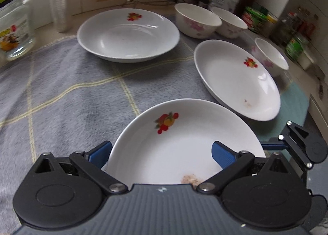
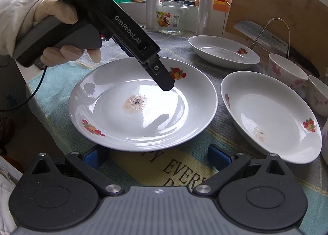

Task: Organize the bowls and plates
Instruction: 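Lift the stained plate with the left tool and carry it toward the sink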

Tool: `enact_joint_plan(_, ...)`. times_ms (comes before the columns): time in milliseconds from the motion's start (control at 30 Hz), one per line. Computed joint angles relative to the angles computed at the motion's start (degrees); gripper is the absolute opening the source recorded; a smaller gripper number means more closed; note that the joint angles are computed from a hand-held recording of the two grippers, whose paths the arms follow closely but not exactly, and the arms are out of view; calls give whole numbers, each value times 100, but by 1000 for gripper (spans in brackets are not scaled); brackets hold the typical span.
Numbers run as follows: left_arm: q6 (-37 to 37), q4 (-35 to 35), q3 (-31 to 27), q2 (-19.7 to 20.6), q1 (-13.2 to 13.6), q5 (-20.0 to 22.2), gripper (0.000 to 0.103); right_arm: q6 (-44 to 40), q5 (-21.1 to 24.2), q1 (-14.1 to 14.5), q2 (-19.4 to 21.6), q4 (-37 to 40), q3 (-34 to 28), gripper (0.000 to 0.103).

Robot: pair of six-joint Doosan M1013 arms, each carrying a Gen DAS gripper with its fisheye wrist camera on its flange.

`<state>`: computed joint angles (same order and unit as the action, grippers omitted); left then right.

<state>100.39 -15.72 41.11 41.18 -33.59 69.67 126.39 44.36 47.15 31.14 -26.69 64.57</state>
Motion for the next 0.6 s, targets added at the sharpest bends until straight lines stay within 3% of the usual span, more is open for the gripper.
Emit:
enact_joint_plan(233,278,-273,-686,355,75,798,101,-19,-127,21,-21,-39,51,103)
enact_joint_plan(600,405,-594,-1107,588,154,1287,100,-311,-234,-18,39,160,-36,103)
